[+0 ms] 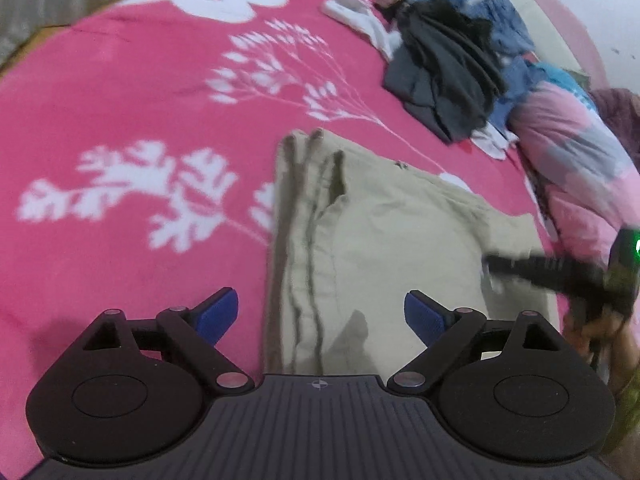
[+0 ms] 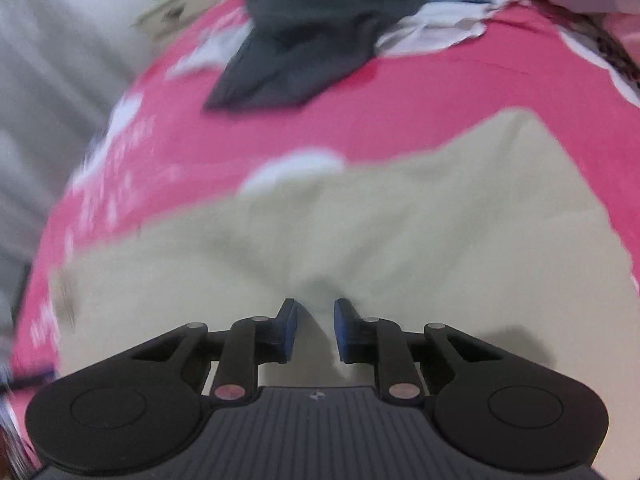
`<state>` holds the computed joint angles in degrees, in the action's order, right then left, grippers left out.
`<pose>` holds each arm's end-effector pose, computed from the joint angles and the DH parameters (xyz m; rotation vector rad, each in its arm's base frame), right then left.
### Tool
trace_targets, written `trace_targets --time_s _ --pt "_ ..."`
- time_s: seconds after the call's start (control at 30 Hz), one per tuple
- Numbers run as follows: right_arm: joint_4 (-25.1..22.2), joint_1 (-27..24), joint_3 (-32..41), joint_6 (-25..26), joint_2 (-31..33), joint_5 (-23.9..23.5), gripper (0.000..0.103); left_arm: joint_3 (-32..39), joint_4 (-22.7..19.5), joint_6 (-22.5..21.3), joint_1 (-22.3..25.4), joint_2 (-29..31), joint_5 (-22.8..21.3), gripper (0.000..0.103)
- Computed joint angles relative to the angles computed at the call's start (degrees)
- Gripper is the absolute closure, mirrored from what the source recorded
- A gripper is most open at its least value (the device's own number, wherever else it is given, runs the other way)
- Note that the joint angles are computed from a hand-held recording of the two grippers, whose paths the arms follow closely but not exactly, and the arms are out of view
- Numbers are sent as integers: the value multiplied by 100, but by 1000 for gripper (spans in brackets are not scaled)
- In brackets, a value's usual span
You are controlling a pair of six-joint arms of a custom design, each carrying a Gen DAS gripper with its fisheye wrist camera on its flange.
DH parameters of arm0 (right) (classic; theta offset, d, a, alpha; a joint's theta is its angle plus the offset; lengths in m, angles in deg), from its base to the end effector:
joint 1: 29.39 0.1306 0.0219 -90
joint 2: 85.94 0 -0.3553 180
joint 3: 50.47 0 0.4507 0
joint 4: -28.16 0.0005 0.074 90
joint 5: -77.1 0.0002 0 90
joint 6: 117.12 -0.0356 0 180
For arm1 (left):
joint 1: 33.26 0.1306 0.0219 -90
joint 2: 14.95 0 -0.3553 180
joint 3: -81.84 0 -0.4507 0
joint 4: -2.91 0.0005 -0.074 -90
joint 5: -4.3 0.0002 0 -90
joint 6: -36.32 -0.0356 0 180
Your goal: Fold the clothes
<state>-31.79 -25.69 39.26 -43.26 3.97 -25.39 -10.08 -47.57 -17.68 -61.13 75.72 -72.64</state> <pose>0.5245 0.0411 0.3901 0.2092 2.6294 0.4054 0.4746 -0.2607 0.3785 -0.0858 2.6207 -0.7173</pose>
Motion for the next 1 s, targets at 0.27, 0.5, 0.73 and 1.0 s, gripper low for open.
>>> trace_targets --time_s 0.27,0.5,0.73,1.0 --pt "-19 258 -254 324 -426 -154 73 135 439 -94 39 517 381 8" --pt "-126 375 -395 340 -585 -489 73 -397 1312 1027 25 185 323 33" --pt "-29 345 -372 268 -525 -702 73 -292 1106 1198 95 311 468 60" --pt "-37 390 -396 546 -157 -1215 66 288 348 1799 -385 314 -814 84"
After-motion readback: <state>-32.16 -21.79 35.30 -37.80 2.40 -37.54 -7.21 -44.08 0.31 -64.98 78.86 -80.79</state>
